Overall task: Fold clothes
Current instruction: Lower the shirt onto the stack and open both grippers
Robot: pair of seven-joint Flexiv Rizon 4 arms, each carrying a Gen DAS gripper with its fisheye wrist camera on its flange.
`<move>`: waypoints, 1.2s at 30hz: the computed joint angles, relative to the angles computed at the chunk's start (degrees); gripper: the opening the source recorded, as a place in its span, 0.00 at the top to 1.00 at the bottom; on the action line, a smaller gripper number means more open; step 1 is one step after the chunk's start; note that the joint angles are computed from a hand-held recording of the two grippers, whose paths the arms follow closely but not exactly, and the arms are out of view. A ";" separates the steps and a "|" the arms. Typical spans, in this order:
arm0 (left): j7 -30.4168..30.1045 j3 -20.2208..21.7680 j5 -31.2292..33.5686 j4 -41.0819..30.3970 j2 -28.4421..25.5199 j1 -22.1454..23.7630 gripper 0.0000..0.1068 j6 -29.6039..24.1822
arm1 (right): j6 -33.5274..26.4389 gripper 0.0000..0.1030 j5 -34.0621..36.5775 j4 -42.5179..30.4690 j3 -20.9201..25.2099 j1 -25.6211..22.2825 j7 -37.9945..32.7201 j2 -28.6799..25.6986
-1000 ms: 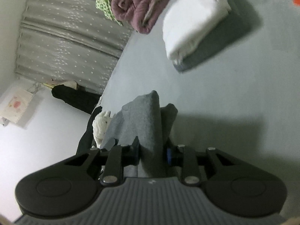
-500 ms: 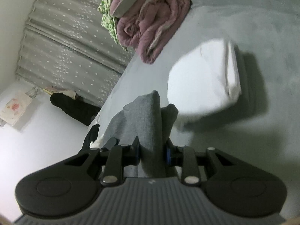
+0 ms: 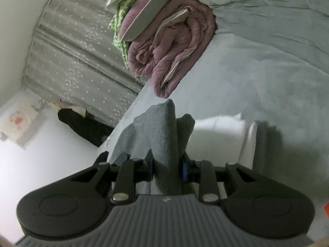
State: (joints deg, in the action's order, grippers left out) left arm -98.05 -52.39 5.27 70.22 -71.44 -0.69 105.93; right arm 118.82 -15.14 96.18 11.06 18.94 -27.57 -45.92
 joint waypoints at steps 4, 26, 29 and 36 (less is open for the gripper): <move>1.58 0.79 -2.04 -6.50 -3.23 -3.16 0.73 -2.57 | -0.52 0.72 -4.15 -2.72 2.80 -4.28 2.31 -3.65; 9.20 23.00 -4.93 -27.49 -6.28 -17.17 0.59 -2.61 | 3.16 0.58 46.99 -8.01 -41.79 35.30 -31.79 -10.62; 13.64 21.45 -4.70 -31.61 -8.47 -18.37 0.62 -6.39 | -1.67 0.63 50.75 -10.92 -47.57 39.30 -36.61 -14.31; 17.10 20.65 -9.89 -31.07 -11.04 -19.00 0.72 -5.15 | -3.64 0.71 52.15 -12.15 -50.48 39.87 -31.81 -20.11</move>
